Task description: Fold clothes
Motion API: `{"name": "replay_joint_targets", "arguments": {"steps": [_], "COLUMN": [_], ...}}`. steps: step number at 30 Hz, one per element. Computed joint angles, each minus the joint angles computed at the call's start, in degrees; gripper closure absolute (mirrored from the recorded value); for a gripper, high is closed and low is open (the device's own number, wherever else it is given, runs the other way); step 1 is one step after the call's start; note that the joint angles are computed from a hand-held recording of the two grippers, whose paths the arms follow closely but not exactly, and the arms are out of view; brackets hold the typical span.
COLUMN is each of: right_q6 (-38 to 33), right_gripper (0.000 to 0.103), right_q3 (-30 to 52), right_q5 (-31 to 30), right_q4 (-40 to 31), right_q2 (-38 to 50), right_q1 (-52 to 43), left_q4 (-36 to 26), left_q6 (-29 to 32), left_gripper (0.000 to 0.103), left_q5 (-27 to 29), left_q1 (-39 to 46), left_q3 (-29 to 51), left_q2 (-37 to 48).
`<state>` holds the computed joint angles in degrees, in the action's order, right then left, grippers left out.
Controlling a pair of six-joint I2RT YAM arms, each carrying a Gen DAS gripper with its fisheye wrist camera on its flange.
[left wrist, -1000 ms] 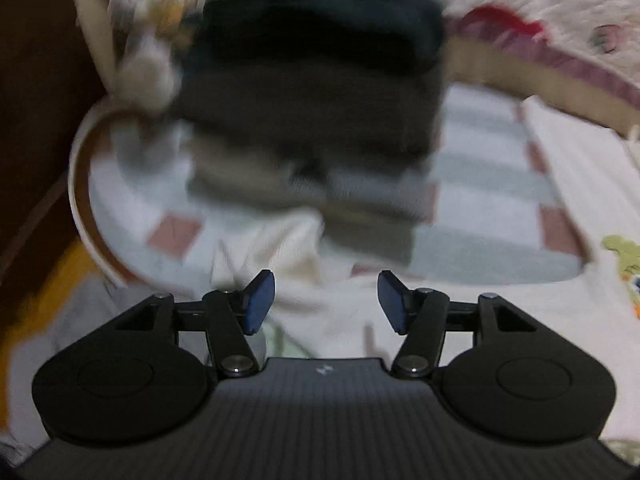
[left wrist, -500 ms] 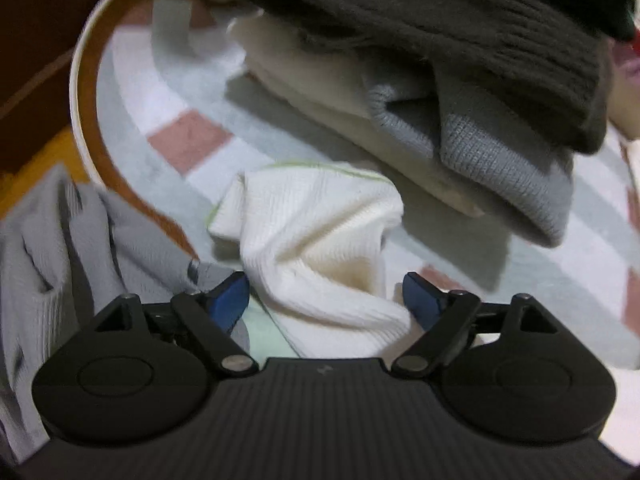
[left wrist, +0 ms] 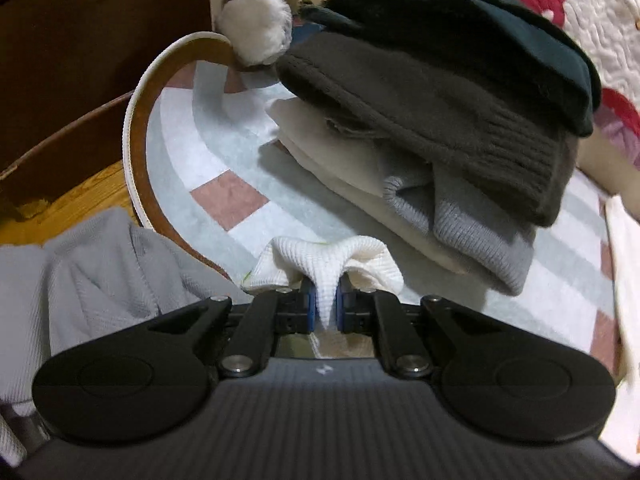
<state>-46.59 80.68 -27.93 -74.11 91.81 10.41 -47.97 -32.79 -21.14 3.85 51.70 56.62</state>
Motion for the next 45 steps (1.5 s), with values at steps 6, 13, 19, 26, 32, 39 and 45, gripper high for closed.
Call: {"name": "replay_joint_targets", "arguments": {"steps": [6, 13, 19, 26, 32, 39, 45], "right_q6": [1.7, 0.3, 9.0, 12.1, 13.3, 17.7, 23.3], "right_gripper": [0.054, 0.054, 0.054, 0.05, 0.05, 0.05, 0.047], "right_q3": [0.0, 5.7, 7.9, 8.6, 6.2, 10.4, 16.8], "right_q5": [-2.0, -6.1, -8.3, -7.8, -5.7, -12.9, -11.1], "right_q4": [1.3, -4.0, -0.3, -1.5, -1.6, -6.5, -6.7], "right_q2": [-0.7, 1.9, 2.6, 1.8, 2.8, 7.2, 10.0], "right_q1": [-2.6, -7.4, -15.5, -26.0, -31.3, -36.4, -29.8], "left_q4": [-3.9, -3.7, 6.0, 16.9, 18.5, 8.1, 3.9], "left_q6": [-3.1, -11.7, -11.9, -17.7, -18.7, -12.4, -13.9], "left_gripper": [0.095, 0.095, 0.095, 0.074, 0.055, 0.041, 0.041], "left_q5": [-4.9, -1.0, 3.5, 20.5, 21.3, 11.3, 11.5], "left_q1": [-12.6, -30.1, -48.6, -54.0, -53.7, -47.3, -45.0], "left_q3": [6.3, 19.3, 28.5, 33.3, 23.8, 22.4, 19.9], "left_q2": [-1.1, 3.2, 15.0, 36.2, 32.3, 26.6, 28.3]}}
